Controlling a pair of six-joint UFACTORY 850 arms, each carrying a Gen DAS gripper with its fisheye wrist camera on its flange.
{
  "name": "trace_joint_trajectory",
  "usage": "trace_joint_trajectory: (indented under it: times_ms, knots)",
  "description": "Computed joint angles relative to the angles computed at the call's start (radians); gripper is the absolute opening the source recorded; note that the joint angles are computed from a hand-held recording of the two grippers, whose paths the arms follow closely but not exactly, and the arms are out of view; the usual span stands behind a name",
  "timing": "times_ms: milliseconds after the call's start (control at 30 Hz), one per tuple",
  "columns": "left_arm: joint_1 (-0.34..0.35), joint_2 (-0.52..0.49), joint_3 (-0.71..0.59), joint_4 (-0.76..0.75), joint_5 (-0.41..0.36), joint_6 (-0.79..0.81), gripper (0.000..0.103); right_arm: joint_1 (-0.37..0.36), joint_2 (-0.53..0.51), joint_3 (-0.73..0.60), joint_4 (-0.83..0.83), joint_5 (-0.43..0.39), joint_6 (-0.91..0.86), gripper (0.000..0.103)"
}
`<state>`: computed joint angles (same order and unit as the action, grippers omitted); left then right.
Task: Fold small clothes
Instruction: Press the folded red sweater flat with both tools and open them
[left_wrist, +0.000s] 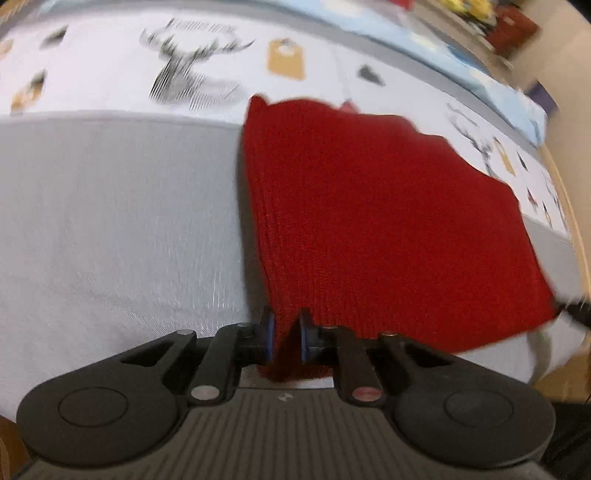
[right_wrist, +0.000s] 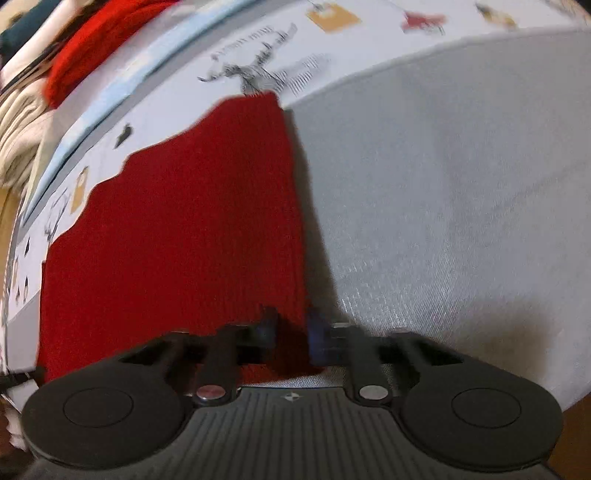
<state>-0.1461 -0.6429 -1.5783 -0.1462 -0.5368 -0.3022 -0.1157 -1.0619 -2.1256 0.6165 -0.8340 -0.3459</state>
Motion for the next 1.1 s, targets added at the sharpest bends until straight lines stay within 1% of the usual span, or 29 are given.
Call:
trace_joint_trajectory:
  times_ms: [33,67,100,133,167,200,233,267,300,333,367,400,433,467,500,533,567,600,667,733,767,800,867,933,1100]
  knots:
    - [-0.002,0.018,0.002,0.020,0.001,-0.009,0.013,-0.011,0.031,0.042,0.068,0.031,-0.022,0.012]
    - [0.000,0.039,0.009,0.016,0.010,-0.017,0.012,-0.025,0.066,0.088,0.159,0.060,-0.068,0.012]
    - [0.001,0.059,0.022,0.010,0.020,-0.027,0.012,-0.033,0.092,0.121,0.212,0.078,-0.117,0.012]
    - [0.001,0.070,0.027,0.022,0.027,-0.060,0.012,-0.036,0.117,0.155,0.244,0.102,-0.166,0.012]
    - [-0.002,0.073,0.032,0.047,0.030,-0.096,0.013,-0.032,0.135,0.180,0.236,0.127,-0.187,0.012]
    - [-0.007,0.069,0.036,0.073,0.031,-0.126,0.013,-0.027,0.134,0.182,0.194,0.135,-0.166,0.012]
    - [-0.012,0.059,0.048,0.091,0.031,-0.149,0.013,-0.020,0.114,0.161,0.119,0.120,-0.102,0.012]
    - [-0.014,0.049,0.056,0.098,0.019,-0.167,0.015,-0.014,0.082,0.120,0.042,0.081,-0.024,0.012]
    - [-0.018,0.023,0.042,0.116,-0.035,-0.200,0.016,-0.010,0.048,0.077,-0.023,0.032,0.038,0.012]
    - [-0.026,-0.006,0.010,0.176,-0.090,-0.252,0.017,-0.003,0.016,0.034,-0.089,-0.016,0.089,0.014]
    - [-0.038,-0.010,-0.004,0.263,-0.104,-0.307,0.021,0.006,-0.007,0.000,-0.163,-0.045,0.134,0.017]
    - [-0.048,-0.001,0.003,0.336,-0.084,-0.348,0.024,0.012,-0.006,0.003,-0.198,-0.032,0.149,0.020]
    - [-0.055,0.010,0.012,0.387,-0.061,-0.379,0.024,0.016,0.009,0.022,-0.213,0.005,0.154,0.026]
    - [-0.056,0.024,0.029,0.396,-0.030,-0.391,0.024,0.020,0.041,0.067,-0.208,0.078,0.137,0.027]
    - [-0.054,0.036,0.045,0.364,0.005,-0.372,0.024,0.024,0.071,0.111,-0.193,0.146,0.102,0.027]
    - [-0.051,0.043,0.054,0.301,0.034,-0.318,0.024,0.026,0.100,0.155,-0.159,0.206,0.045,0.027]
    - [-0.053,0.040,0.049,0.274,0.045,-0.285,0.024,0.027,0.115,0.178,-0.118,0.237,-0.011,0.027]
    - [-0.058,0.032,0.037,0.275,0.050,-0.265,0.024,0.024,0.113,0.178,-0.068,0.231,-0.063,0.027]
    - [-0.071,0.016,0.024,0.266,0.050,-0.216,0.024,0.021,0.084,0.143,-0.002,0.158,-0.121,0.027]
    - [-0.081,-0.018,-0.008,0.254,-0.014,-0.184,0.024,0.029,0.051,0.107,-0.068,0.103,-0.087,0.027]
    - [-0.087,-0.040,-0.033,0.264,-0.065,-0.183,0.023,0.041,0.025,0.070,-0.142,0.073,-0.042,0.027]
    - [-0.092,-0.059,-0.052,0.273,-0.105,-0.173,0.023,0.050,0.014,0.061,-0.201,0.062,-0.016,0.027]
    - [-0.104,-0.065,-0.056,0.308,-0.114,-0.180,0.023,0.057,0.008,0.058,-0.242,0.063,-0.011,0.028]
    - [-0.112,-0.066,-0.061,0.331,-0.118,-0.194,0.024,0.055,0.015,0.069,-0.227,0.076,-0.017,0.029]
    - [-0.118,-0.052,-0.046,0.341,-0.112,-0.210,0.024,0.031,0.076,0.160,-0.096,0.165,-0.083,0.029]
